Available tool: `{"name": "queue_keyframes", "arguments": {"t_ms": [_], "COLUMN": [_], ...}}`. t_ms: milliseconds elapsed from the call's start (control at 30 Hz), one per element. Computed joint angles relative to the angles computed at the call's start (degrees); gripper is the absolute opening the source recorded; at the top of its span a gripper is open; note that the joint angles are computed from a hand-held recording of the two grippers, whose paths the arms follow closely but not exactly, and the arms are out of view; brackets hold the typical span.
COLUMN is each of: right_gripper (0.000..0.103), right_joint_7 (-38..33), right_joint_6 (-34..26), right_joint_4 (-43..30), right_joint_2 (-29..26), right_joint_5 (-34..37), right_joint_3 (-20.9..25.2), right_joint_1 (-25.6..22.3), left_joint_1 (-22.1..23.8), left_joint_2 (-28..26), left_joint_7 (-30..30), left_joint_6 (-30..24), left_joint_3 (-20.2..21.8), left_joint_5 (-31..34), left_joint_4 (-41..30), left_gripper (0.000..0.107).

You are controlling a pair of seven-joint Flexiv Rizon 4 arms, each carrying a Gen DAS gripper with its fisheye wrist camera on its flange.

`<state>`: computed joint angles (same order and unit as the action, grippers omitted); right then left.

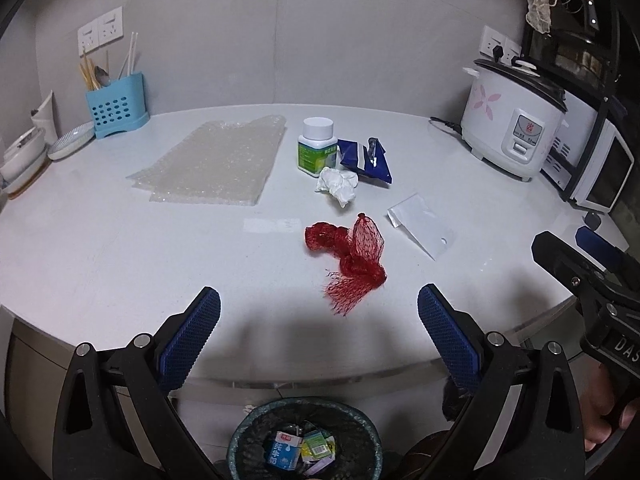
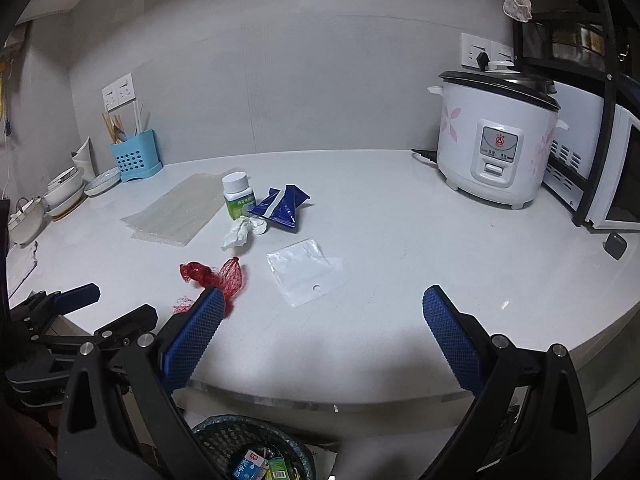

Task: Collect trash
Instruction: 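Raise both tools from the bin back over the counter items, then grasp the red mesh bag with the left tool while the right tool grasps the clear plastic bag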

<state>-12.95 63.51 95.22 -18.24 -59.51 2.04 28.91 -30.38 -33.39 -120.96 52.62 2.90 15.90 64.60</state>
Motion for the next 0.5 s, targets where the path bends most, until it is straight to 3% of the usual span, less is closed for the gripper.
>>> {"name": "queue_keyframes", "arguments": {"t_ms": [300,400,500], "right_gripper": [0.095,0.095,0.095], "right_joint_7": [-7.0,-10.1,-12.6], "right_joint_6": [-0.9,-1.5,-2.0], "right_joint_4": [-5.4,-7.8,-10.7], "right_joint_2": [-4.5,-6.4,-8.5], "right_joint_5": [5.5,7.5,9.2], "right_joint_3": [-1.1,-1.6,-2.5], "right_joint_1": [-0.8,-0.4,0.3], "left_joint_1": [0.1,0.3,0.2], "left_joint_2": [-12.5,-15.9,-18.4], "left_joint_7": [3.2,4.1,4.3], "left_joint_6": [-11.3,-14.6,-18.4], "left_joint_3": [0.3,0.5,1.1], "left_joint_5": [-3.3,-4.2,-4.7], "left_joint_4": [-19.0,-24.2,-28.7], "left_gripper": [0.096,0.091,0.078]}}
